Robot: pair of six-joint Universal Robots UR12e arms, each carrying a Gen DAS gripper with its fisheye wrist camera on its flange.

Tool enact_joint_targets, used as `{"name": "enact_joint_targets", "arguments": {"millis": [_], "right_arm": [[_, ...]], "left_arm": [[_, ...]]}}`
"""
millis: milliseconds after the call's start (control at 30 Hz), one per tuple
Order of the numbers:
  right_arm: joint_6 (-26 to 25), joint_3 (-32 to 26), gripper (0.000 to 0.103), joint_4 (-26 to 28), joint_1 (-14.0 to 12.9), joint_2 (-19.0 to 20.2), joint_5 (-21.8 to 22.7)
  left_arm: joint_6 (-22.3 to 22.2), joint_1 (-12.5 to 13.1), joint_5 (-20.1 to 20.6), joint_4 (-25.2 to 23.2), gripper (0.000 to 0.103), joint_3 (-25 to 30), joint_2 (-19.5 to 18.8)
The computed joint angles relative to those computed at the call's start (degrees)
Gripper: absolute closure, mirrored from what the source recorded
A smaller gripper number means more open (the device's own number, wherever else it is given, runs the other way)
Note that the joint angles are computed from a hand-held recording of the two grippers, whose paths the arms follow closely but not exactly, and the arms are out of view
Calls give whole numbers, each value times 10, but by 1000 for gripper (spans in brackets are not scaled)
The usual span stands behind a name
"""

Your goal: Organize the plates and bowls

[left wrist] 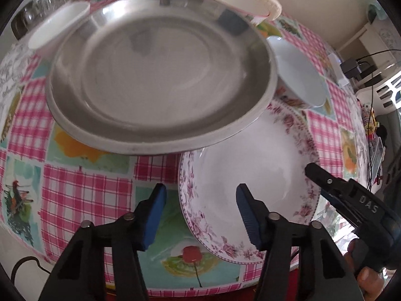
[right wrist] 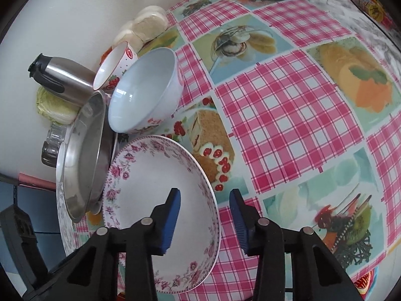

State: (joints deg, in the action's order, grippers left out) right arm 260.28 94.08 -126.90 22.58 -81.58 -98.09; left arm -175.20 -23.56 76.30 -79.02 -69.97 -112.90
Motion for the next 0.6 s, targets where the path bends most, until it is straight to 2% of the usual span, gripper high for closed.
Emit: {"name": "enact_joint_targets", "arguments": {"millis": [100, 267, 333, 467, 600], "right_arm": [[-1, -1, 62, 2, -1, 1, 2], [-10, -3, 69, -4, -6, 10, 16], [-11, 1, 75, -15, -8, 10, 20], [-12, 7, 88, -23, -12, 9, 25], [-1, 29, 89, -60, -16, 0, 32]], "left_arm": [[-7, 2, -10, -16, 56, 2, -4], [-16, 5, -18, -10, 56, 1, -7], [-15, 6, -19, -3, 57, -1, -7], [-13, 2, -12, 10, 68, 1, -11], [-19, 0, -8, 20, 79, 0, -12]]}}
